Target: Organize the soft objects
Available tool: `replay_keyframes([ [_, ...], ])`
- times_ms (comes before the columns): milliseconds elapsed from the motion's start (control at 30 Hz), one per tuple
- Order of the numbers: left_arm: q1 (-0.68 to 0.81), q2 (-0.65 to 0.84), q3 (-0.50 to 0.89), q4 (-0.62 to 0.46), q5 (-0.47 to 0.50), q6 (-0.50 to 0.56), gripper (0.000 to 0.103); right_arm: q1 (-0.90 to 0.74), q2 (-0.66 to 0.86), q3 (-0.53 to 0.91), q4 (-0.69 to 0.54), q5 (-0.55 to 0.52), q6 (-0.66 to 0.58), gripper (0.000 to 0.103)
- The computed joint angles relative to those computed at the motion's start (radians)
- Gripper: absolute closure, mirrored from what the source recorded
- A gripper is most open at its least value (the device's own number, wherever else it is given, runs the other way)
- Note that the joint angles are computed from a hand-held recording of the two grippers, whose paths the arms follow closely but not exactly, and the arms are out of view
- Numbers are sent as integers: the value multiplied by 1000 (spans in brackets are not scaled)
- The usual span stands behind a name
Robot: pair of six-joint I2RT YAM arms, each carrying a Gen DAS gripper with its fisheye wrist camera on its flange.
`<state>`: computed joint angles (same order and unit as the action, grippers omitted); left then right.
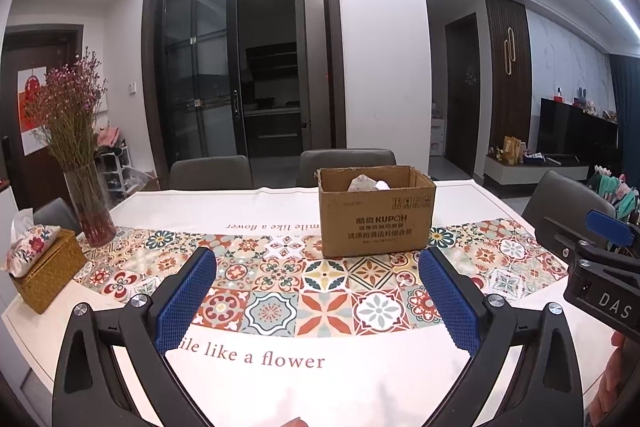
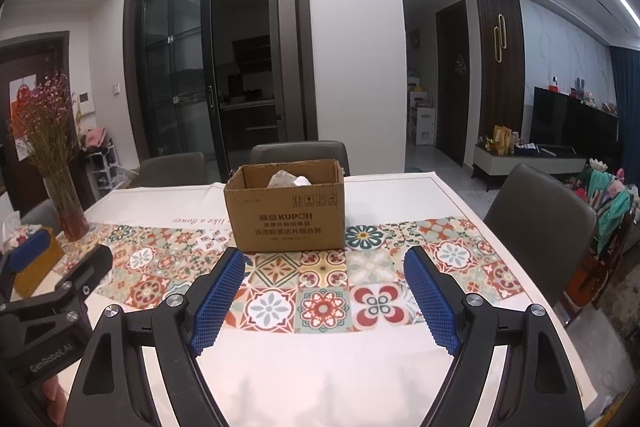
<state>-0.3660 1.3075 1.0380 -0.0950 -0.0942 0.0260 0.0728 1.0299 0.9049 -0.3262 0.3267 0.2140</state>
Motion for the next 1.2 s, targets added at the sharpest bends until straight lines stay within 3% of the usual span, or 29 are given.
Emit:
replay_keyframes([
  [1200, -6, -50, -47, 13, -44, -1, 0, 17, -31, -24, -20, 6, 14, 20],
])
